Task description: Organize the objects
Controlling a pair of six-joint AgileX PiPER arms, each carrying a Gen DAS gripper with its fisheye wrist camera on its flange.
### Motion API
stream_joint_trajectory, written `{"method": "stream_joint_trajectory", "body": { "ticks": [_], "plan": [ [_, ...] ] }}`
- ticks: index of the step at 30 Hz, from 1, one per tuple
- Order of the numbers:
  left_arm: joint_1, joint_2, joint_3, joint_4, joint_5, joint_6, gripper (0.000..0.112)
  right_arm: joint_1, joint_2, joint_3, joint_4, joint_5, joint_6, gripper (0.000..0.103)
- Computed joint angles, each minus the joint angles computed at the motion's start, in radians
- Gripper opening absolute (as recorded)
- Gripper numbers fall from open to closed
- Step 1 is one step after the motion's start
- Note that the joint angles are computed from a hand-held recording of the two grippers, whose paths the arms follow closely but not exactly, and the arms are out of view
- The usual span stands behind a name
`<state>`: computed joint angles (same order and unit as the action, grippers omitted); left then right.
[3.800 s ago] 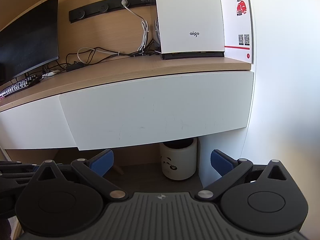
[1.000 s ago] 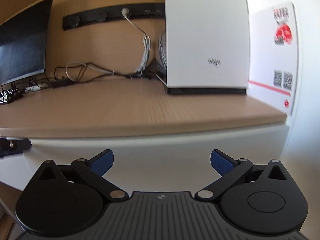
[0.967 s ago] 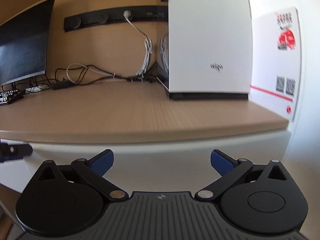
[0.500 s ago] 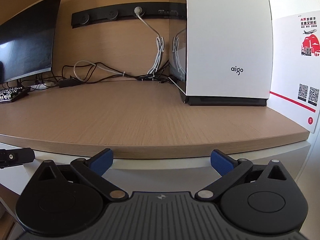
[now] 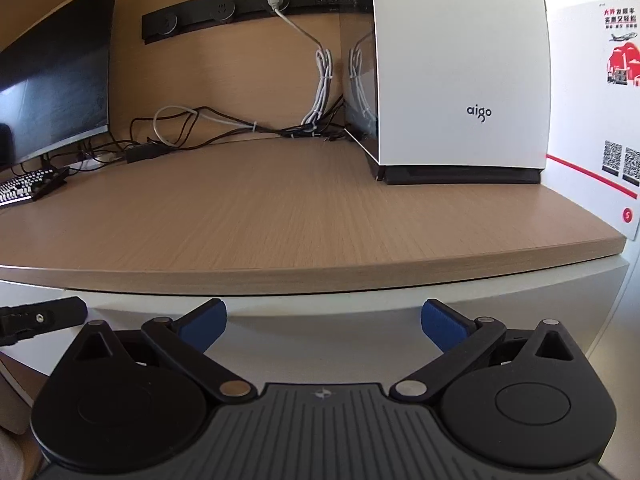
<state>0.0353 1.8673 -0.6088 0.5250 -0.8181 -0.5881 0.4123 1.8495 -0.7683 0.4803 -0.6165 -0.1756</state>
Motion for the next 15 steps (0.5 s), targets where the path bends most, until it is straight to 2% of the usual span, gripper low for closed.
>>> {"method": "stream_joint_trajectory", "body": {
  "ticks": [2, 3, 7, 9, 12, 15],
  "plan": [
    [0.003, 0.001, 0.0, 0.005, -0.002, -0.004, 0.047, 0.047, 0.02, 0.019, 0.092, -0.134, -0.078, 0.103],
    [0.004, 0.002, 0.0, 0.006, -0.003, -0.005, 0.047, 0.051, 0.022, 0.013, 0.097, -0.144, -0.087, 0.103],
    [0.011, 0.004, -0.001, 0.022, -0.01, -0.01, 0.047, 0.025, 0.039, -0.058, 0.035, -0.018, -0.069, 0.103],
    [0.014, 0.004, 0.001, 0.027, -0.012, -0.002, 0.047, 0.033, 0.049, -0.062, 0.033, -0.026, -0.067, 0.103],
    [0.013, 0.003, 0.008, 0.02, -0.015, 0.011, 0.048, 0.028, 0.034, -0.084, 0.068, 0.036, -0.111, 0.103],
    [0.013, -0.005, 0.016, 0.024, -0.012, 0.018, 0.048, 0.032, 0.025, -0.082, 0.088, 0.052, -0.129, 0.103]
  ]
}}
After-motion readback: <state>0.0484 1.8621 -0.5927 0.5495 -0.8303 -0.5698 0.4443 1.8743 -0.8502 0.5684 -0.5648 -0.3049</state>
